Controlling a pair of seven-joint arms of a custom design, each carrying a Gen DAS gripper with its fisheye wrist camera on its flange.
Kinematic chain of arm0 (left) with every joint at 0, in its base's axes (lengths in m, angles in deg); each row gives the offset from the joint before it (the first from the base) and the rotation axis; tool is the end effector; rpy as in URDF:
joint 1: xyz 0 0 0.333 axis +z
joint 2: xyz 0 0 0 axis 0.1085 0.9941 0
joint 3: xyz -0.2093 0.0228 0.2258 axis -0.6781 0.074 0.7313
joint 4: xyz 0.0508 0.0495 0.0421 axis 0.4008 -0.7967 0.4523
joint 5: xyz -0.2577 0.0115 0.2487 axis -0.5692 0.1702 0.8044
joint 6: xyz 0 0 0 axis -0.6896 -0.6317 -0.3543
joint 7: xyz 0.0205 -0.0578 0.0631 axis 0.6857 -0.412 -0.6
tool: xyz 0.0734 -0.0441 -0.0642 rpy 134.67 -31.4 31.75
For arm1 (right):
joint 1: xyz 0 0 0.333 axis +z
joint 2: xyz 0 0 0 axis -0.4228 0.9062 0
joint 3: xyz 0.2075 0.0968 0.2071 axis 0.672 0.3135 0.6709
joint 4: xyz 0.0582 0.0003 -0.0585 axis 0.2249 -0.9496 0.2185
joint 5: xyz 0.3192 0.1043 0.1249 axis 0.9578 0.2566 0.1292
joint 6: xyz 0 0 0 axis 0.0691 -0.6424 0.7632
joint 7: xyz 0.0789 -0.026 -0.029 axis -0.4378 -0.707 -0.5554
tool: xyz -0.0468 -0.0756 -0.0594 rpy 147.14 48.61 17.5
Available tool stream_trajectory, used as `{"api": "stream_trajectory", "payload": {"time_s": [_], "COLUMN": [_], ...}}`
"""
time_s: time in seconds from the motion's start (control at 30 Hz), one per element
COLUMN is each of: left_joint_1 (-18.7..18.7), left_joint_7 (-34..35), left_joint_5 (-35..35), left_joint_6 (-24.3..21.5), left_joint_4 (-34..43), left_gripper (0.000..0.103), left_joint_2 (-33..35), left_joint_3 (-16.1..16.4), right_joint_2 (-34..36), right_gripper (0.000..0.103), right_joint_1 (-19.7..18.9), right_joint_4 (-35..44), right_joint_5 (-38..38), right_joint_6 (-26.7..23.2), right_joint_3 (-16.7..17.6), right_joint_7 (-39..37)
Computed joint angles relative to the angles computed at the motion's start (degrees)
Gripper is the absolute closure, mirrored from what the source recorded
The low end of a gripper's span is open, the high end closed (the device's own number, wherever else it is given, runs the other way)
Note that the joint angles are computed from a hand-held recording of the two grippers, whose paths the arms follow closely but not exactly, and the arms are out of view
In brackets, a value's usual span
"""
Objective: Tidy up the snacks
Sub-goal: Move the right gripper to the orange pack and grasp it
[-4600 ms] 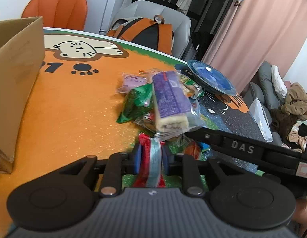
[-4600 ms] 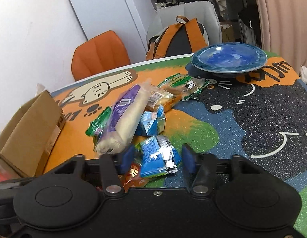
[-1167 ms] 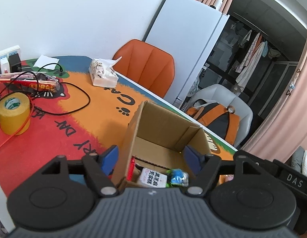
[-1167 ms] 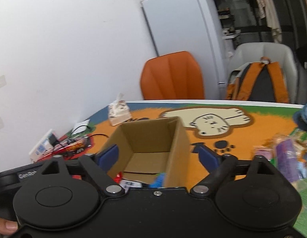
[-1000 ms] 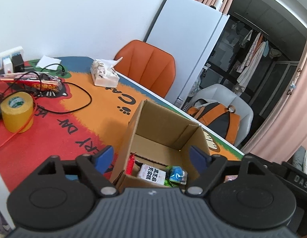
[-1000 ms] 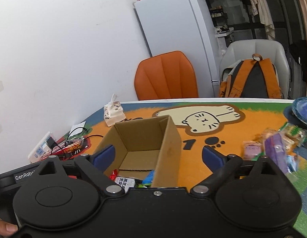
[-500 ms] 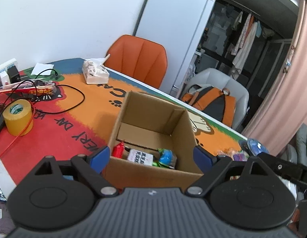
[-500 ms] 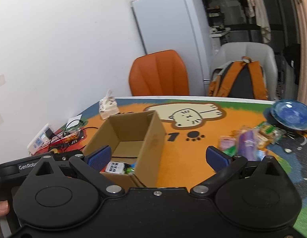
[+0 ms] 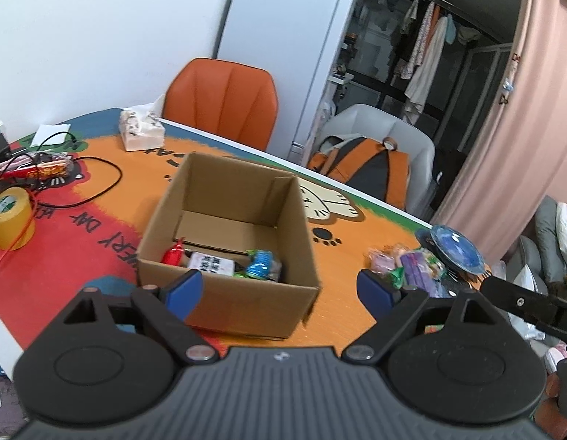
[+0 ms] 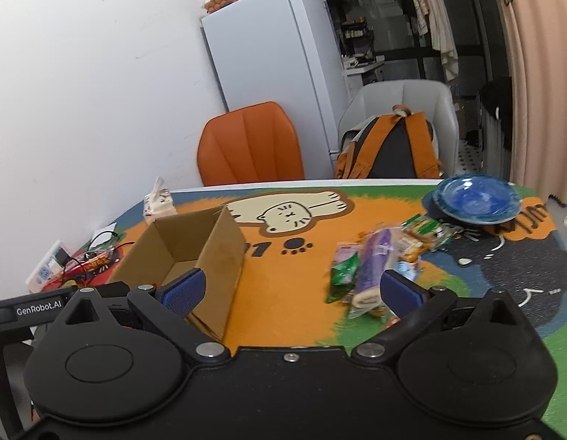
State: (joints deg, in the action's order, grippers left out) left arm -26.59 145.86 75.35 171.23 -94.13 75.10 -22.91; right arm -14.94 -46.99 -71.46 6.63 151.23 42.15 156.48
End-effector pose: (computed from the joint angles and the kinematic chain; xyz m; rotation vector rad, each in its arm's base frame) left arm 0.6468 -0.1851 0.3879 -1.8172 1.5418 -1.1009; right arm 0.6472 0.0438 0.3827 -1.5061 1.4683 -0.5993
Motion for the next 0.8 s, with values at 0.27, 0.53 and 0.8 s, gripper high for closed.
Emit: {"api": "stream_trajectory", "payload": {"time_s": [0.27, 0.53, 0.8], "left_joint_1": [-1.3, 0.8, 5.0], "left_joint_7": [0.7, 0.7, 0.5], "left_joint_5": [0.2, 1.4, 3.3], "left_joint_6": [-0.1, -0.5, -0.6], "left_joint_4": [0.4, 2.7, 7.8], "left_gripper": [0.013, 0.013, 0.013], "left_joint_2": [0.2, 1.6, 5.5], "left_joint_3": [-0.2, -3.8, -9.7], "right_joint_2": [-1.2, -3.2, -1.8], "right_gripper": [0.000, 0.000, 0.000], "right_joint_1": [-0.7, 1.3, 1.5], "right_joint_4": [-2.3, -4.5, -3.9], "right_joint_5": [-1.3, -1.5, -0.9], "right_joint_6": [1.5, 2.9, 3.0], "right_joint_3": [-1.5, -5.8, -8.3], "right_joint_7": [1.4, 2.5, 5.4]}}
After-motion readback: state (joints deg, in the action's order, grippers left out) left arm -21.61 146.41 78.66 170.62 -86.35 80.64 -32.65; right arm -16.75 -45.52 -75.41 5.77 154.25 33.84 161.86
